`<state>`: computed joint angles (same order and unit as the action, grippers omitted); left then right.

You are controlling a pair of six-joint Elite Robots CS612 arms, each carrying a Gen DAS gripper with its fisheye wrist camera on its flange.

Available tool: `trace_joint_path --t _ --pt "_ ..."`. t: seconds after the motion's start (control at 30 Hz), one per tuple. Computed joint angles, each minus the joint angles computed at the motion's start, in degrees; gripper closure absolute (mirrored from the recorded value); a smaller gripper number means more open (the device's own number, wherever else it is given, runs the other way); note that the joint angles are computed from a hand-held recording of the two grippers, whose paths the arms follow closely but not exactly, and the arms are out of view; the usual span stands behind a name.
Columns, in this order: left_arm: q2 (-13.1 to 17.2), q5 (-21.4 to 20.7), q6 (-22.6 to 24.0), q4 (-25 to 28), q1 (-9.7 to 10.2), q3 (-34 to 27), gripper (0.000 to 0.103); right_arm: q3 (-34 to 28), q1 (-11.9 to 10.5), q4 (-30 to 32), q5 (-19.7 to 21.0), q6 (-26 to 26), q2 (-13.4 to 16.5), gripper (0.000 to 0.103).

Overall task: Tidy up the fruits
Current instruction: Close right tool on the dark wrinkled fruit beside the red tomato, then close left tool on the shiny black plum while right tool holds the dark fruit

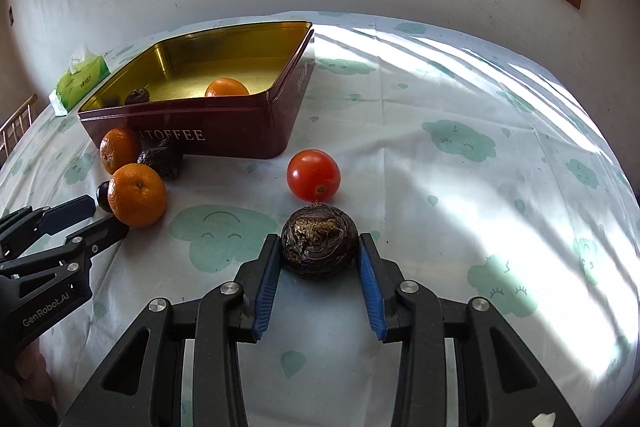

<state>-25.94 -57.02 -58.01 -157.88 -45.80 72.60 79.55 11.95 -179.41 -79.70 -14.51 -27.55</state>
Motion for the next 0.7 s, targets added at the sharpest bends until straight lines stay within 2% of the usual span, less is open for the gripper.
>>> trace_joint_path --t 0.27,0.33,0.5,0.7 --pt "0.6 0.0 0.8 0.4 0.38 -1.3 0.054 -0.1 0.0 0.1 0.0 -0.1 0.0 0.068" --pt "0.4 0.1 1.2 -0.1 0.29 -0.8 0.056 -0.1 0.0 0.1 0.0 -0.1 0.0 0.068" --pt "-0.1 -0.1 1.8 -1.8 0.21 0.7 0.074 -0.1 0.0 0.1 -0.1 -0.1 0.0 0.067" --pt "-0.5 0.3 1.6 -1.3 -0.06 1.3 0.076 -0.1 0.0 0.1 -0.1 -0.1 0.0 0.067"
